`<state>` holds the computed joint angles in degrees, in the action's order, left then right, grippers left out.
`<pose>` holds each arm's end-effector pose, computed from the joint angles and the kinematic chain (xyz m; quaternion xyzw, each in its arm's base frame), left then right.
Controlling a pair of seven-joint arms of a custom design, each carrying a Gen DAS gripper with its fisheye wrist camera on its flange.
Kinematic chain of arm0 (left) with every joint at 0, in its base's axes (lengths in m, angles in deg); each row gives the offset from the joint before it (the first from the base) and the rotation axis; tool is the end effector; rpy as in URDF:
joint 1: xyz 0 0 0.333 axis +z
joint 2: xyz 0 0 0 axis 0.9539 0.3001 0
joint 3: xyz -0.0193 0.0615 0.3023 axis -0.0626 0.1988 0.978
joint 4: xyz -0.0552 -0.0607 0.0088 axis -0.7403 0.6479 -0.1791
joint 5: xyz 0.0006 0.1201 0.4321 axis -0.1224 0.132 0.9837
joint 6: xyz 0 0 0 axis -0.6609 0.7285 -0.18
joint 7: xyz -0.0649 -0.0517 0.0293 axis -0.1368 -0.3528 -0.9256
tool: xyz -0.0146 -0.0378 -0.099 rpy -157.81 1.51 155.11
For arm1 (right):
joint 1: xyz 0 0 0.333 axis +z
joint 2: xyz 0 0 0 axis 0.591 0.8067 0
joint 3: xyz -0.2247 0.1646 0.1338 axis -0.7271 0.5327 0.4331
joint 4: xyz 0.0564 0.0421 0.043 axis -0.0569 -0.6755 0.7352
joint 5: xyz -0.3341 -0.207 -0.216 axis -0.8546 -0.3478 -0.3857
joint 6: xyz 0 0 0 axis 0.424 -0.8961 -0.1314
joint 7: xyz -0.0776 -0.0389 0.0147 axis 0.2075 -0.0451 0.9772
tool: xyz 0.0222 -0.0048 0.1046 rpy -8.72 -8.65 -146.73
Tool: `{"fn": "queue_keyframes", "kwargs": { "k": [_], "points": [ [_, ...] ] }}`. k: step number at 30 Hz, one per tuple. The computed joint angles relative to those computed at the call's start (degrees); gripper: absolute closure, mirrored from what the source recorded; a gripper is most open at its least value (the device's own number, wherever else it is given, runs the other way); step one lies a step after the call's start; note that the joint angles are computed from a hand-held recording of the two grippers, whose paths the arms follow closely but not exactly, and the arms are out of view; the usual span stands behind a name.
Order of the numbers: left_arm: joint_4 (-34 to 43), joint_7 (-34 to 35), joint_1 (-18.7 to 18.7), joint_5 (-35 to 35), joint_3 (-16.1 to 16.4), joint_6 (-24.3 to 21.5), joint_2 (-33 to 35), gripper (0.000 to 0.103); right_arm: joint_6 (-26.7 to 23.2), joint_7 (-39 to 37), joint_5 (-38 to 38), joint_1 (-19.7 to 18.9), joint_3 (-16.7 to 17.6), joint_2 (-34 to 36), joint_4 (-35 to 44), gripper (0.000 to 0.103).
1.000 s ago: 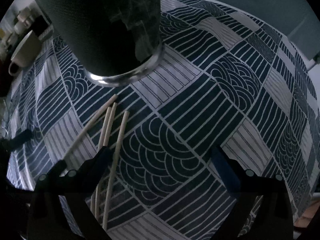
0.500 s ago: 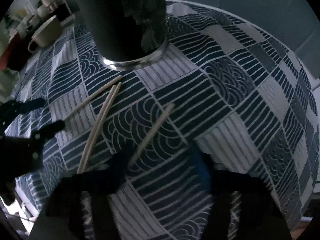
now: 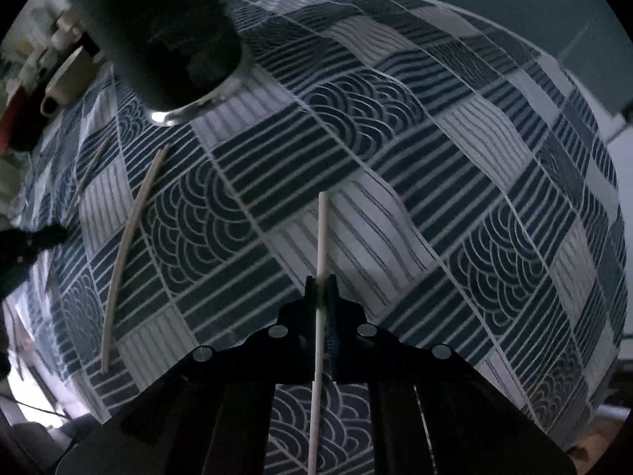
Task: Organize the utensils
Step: 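Close the left gripper on one chopstick while the right gripper grasps another, then lift the left gripper's chopstick into the black holder while the right gripper inserts its own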
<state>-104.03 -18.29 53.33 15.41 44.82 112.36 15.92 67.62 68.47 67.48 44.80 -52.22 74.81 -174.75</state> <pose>0.5524 -0.3599 0.4684 -0.7222 0.6686 -0.1595 0.0769 0.6771 0.1344 0.4605 -0.8250 0.5488 -0.0536 0.1234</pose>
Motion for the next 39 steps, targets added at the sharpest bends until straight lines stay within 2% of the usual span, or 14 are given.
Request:
{"fn": "queue_keyframes", "kwargs": {
  "k": [7, 16, 21, 24, 27, 30, 39],
  "points": [
    [-3.74, -0.73, 1.04, -5.17, -0.09, 0.10, -3.79, 0.099, -0.46, 0.57, 3.09, -1.41, -0.41, -0.07, 1.29, 0.099],
    [-2.23, -6.07, 3.21, -1.46, -0.03, 1.28, -6.63, 0.099, 1.75, -0.11, 7.27, -2.23, 0.20, 2.45, 9.44, 0.099],
    [3.11, -7.88, 3.94, 4.34, -0.04, 1.51, -4.87, 0.098, 3.39, -2.19, 10.46, -2.74, 1.54, 6.46, 18.27, 0.099],
    [6.17, -7.41, 4.16, 6.94, 0.43, 4.32, -3.32, 0.098, 6.53, -4.43, 12.35, -2.92, 2.42, 7.03, 20.76, 0.099],
    [9.99, -6.36, 4.04, 8.97, 1.00, 6.75, -1.20, 0.098, 7.26, -5.80, 13.46, -2.81, 3.13, 8.63, 24.71, 0.099],
    [15.30, -6.82, 3.10, 13.11, 1.75, 7.55, 1.73, 0.098, 7.40, -6.53, 13.96, -2.58, 3.80, 10.63, 29.01, 0.099],
    [28.46, -11.76, -0.79, 20.48, 6.35, 16.92, 10.94, 0.098, 6.85, -10.38, 18.05, -2.14, 7.09, 17.59, 41.69, 0.099]
  ]
}}
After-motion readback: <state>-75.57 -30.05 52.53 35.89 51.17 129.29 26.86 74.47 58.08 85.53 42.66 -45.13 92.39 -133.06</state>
